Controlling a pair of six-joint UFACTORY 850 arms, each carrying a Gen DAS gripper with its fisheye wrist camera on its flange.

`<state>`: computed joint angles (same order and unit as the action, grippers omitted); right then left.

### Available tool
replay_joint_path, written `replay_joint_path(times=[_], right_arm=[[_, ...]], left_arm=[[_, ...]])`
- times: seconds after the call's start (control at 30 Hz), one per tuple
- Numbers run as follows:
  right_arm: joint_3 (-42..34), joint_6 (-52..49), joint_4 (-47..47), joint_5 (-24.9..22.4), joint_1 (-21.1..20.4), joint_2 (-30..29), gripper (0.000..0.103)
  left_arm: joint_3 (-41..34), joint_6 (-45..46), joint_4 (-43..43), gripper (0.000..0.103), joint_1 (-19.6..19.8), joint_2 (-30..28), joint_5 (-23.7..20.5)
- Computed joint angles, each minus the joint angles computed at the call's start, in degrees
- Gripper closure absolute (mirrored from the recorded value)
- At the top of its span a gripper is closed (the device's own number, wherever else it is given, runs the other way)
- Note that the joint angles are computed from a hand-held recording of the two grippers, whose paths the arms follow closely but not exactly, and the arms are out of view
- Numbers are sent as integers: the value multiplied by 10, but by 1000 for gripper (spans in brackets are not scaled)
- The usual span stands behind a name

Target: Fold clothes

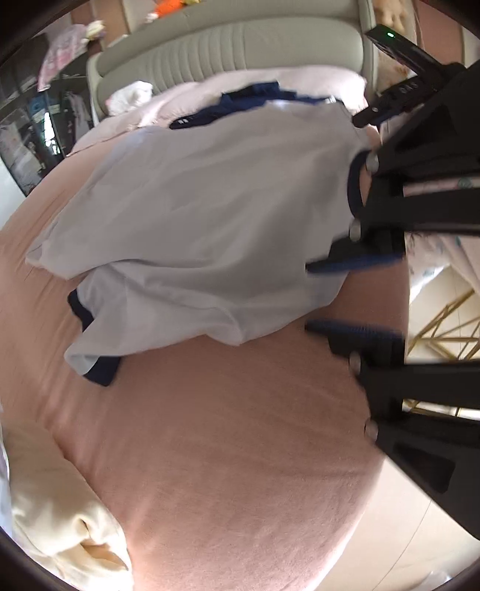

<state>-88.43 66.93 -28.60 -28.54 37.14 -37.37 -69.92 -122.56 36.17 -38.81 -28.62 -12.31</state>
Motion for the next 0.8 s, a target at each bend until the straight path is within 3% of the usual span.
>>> replay_joint_path(times=[0.07, 0.13, 0.23, 0.43, 0.63, 0.8], right_arm=[[2, 8, -13, -10, 7, 10, 29], [-4, 2, -16, -14, 14, 13, 29], [-20, -19, -11, -17, 24, 10, 29], [-63, -98, 38, -10, 40, -14, 29], [-103, -166, 75, -18, 57, -45, 29], [-147, -240, 168, -16, 57, -78, 29]], left_arm=[[8, -75, 76, 29, -5, 11, -17], [14, -97, 104, 28, -9, 21, -37], [11, -50, 77, 28, -4, 25, -50], [21, -28, 62, 28, 10, 29, -37], [3, 75, -32, 28, 19, 17, -40], [-15, 193, -124, 28, 29, 9, -51]])
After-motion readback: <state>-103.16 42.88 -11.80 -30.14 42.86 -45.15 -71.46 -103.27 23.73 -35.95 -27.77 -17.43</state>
